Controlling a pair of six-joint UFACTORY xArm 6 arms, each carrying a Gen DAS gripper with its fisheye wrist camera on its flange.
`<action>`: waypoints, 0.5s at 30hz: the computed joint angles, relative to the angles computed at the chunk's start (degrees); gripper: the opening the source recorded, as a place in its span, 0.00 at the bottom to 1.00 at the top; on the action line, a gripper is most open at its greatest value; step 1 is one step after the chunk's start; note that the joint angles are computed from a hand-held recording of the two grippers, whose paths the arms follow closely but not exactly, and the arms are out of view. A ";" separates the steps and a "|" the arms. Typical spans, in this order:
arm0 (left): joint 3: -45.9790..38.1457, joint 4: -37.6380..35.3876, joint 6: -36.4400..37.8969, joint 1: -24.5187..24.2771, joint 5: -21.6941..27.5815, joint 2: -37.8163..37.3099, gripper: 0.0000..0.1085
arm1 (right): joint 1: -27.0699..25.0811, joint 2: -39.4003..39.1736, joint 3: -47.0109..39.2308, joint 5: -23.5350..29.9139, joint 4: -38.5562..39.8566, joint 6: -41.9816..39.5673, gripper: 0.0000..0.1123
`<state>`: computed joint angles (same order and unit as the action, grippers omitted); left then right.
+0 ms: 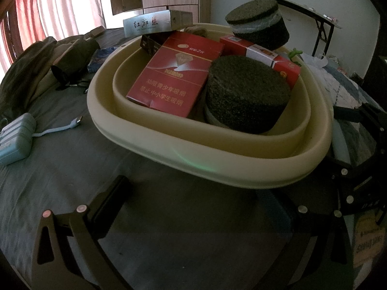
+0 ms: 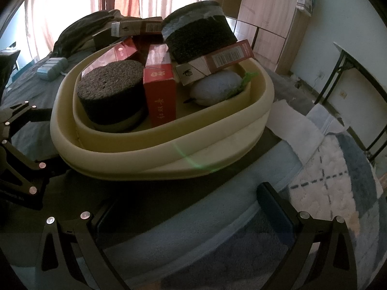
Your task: Organize rigid objects
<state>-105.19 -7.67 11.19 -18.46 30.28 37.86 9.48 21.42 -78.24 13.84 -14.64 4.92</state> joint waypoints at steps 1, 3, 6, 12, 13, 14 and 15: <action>0.00 0.00 0.00 0.00 0.00 0.00 0.95 | 0.00 0.00 -0.01 0.02 0.48 -0.39 0.91; 0.30 -0.03 0.02 0.01 -0.16 -0.17 0.95 | 0.01 0.02 0.00 0.00 1.45 -1.17 0.91; 0.45 -0.06 0.03 0.01 -0.24 -0.25 0.95 | 0.03 -0.11 0.20 -0.06 0.74 -0.61 0.91; 0.78 -0.11 0.09 0.02 -0.41 -0.43 0.95 | 0.11 -0.20 0.34 -0.12 0.19 -0.09 0.91; 0.75 -0.07 0.07 0.02 -0.40 -0.42 0.95 | 0.05 -0.17 0.28 -0.09 0.32 -0.28 0.91; 0.75 -0.07 0.07 0.02 -0.40 -0.42 0.95 | 0.05 -0.19 0.30 -0.09 0.51 -0.43 0.91; 0.78 -0.07 0.06 0.02 -0.40 -0.43 0.95 | 0.06 -0.19 0.30 -0.09 0.50 -0.41 0.91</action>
